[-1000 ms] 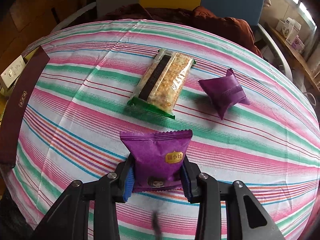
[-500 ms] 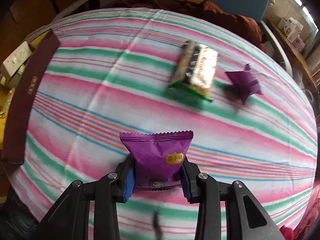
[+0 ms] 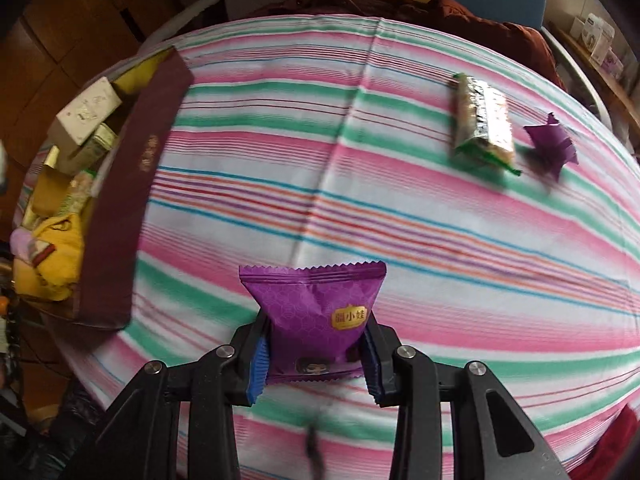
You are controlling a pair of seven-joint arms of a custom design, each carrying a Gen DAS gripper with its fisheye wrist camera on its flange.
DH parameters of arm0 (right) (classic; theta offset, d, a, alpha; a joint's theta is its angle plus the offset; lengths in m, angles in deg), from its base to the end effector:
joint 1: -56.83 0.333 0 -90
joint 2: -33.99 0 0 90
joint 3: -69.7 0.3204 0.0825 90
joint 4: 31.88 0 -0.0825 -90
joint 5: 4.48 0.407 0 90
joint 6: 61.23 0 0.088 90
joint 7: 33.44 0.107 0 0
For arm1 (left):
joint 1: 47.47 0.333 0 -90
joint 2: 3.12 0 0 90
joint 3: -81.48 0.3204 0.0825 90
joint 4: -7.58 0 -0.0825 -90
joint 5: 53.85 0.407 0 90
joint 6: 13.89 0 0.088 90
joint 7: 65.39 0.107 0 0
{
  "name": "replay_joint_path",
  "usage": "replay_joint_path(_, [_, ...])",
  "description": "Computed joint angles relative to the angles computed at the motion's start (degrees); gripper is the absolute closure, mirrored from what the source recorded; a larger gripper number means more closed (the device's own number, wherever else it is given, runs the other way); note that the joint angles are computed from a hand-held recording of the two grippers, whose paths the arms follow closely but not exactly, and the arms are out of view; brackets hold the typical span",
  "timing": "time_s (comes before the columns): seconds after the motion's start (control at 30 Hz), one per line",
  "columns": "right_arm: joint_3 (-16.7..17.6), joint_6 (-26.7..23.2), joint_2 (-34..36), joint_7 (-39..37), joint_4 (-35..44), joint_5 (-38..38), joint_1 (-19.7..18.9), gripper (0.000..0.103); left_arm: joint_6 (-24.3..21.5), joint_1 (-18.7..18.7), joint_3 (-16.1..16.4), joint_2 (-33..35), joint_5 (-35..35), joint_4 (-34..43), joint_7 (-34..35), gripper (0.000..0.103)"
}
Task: Organize objects
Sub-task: 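Carry the white bundle over the tray with left tool while right carries purple bag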
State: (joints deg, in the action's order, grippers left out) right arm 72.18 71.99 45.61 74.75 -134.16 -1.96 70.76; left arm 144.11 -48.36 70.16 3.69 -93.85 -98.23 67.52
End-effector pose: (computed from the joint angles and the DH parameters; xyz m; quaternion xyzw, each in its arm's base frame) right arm 0.6423 0.1881 0.4690 -0.6764 0.7168 -0.0580 0.1591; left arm 0.6530 -0.1081 0.5403 -0.4951 0.7496 -0.3963 0.1896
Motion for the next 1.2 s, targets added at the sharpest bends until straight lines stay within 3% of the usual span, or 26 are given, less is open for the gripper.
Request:
replay_joint_path(0.13, [0.4, 2.1, 2.2, 0.0, 2.5, 1.8, 0.1, 0.065, -0.2, 0.8, 0.6, -0.1, -0.2, -0.3, -0.7, 0.067])
replay_joint_path(0.2, [1.0, 3.1, -0.9, 2.4, -0.8, 1.9, 1.3, 0.065, 0.0, 1.4, 0.9, -0.4, -1.0, -0.7, -0.6, 0.067])
replay_joint_path(0.43, [1.8, 7.9, -0.6, 2.7, 0.0, 3.1, 2.5, 0.065, 0.2, 3.4, 2.5, -0.6, -1.1, -0.5, -3.3, 0.067])
replay_joint_path(0.73, [4.1, 13.2, -0.4, -4.3, 3.1, 6.8, 4.0, 0.065, 1.2, 6.0, 4.6, -1.8, 0.5, -2.1, -7.1, 0.067])
replay_joint_path(0.93, [5.3, 11.6, 3.7, -9.4, 8.8, 8.4, 5.8, 0.065, -0.8, 7.4, 5.4, -1.9, -0.2, -2.3, -8.2, 0.067])
replay_joint_path(1.2, [4.3, 6.8, 9.2, -9.1, 16.0, 3.5, 8.4, 0.065, -5.4, 8.1, 4.7, -0.6, -3.7, 0.4, -6.3, 0.067])
